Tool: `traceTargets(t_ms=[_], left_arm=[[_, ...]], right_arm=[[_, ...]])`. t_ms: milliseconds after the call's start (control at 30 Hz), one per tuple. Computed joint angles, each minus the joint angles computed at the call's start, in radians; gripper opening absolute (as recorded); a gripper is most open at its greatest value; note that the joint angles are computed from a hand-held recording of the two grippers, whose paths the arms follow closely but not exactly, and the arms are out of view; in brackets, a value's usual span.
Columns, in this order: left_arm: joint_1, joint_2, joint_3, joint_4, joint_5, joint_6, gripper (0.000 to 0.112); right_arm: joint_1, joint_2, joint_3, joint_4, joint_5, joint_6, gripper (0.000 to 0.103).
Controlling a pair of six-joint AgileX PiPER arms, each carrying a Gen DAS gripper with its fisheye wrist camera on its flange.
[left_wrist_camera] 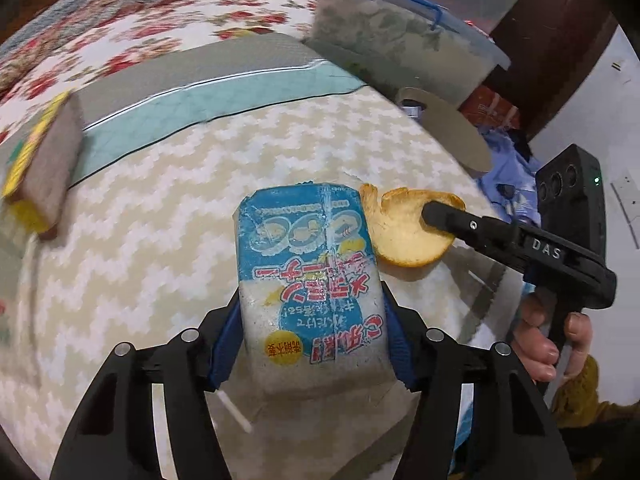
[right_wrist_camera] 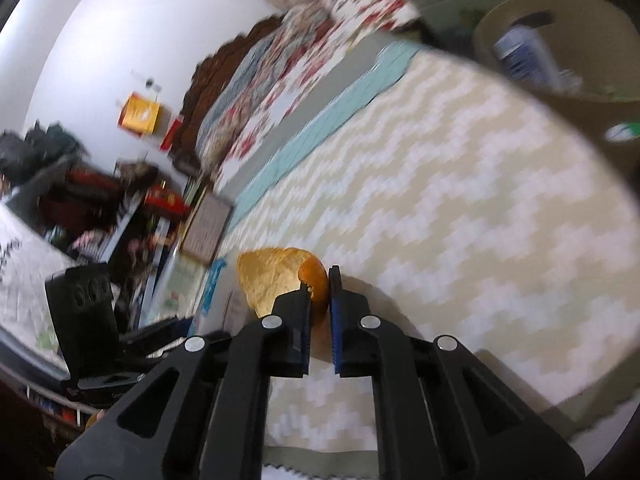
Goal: Collect trash
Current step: 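Carry snack bag with left tool into bin while right tool drops bread crust there, then bring both open tools back over the bottle and yellow box on the bed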
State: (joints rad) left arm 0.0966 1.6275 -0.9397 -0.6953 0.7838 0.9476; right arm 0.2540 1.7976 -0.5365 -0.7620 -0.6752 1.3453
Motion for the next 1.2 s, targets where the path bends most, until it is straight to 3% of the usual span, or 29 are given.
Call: traceTargets(t_ms=[300, 500, 567, 600, 633, 667, 700, 800, 1033, 1200], left_arm=[[-0.260, 0.195, -0.323, 0.001, 0.084, -0.155, 0.058], [-0.436, 0.426, -0.723, 0.070, 0.186, -0.345, 0.060], [-0.491, 0.525, -0.894, 0.108, 0.214, -0.432, 0.073], [-0.515, 0.569, -0.971, 0.139, 0.224, -0.478, 0.081], [-0.551, 0.617, -1.056, 0.205, 0.213, -0.545, 0.087], [-0.569, 0.641, -1.101, 0.245, 0.212, -0.583, 0.086], [-0.577, 0.656, -1.124, 0.261, 0.211, -0.605, 0.085], [-0.541, 0.638, -1.074, 0.177, 0.218, -0.553, 0.083], [-0.438, 0.439, -0.708, 0.096, 0.081, -0.384, 0.082], [-0.361, 0.270, -0.436, 0.065, -0.045, -0.266, 0.082]], right_arm=[[-0.386, -0.108, 0.045, -0.118, -0.005, 0.012, 0.010], [-0.548, -0.065, -0.087, -0.209, 0.092, 0.082, 0.014], [-0.583, -0.020, -0.141, -0.226, 0.111, 0.089, 0.018], [-0.612, 0.014, -0.167, -0.259, 0.088, 0.111, 0.039], [-0.615, 0.040, -0.185, -0.251, 0.079, 0.122, 0.078], [-0.628, 0.045, -0.177, -0.203, 0.068, 0.113, 0.083], [-0.627, 0.038, -0.162, -0.153, 0.063, 0.076, 0.081], [-0.621, -0.011, -0.105, -0.063, 0.060, -0.019, 0.077], [-0.552, -0.075, 0.055, 0.071, -0.039, -0.110, 0.077], [-0.398, -0.128, 0.126, 0.187, -0.018, -0.136, 0.077]])
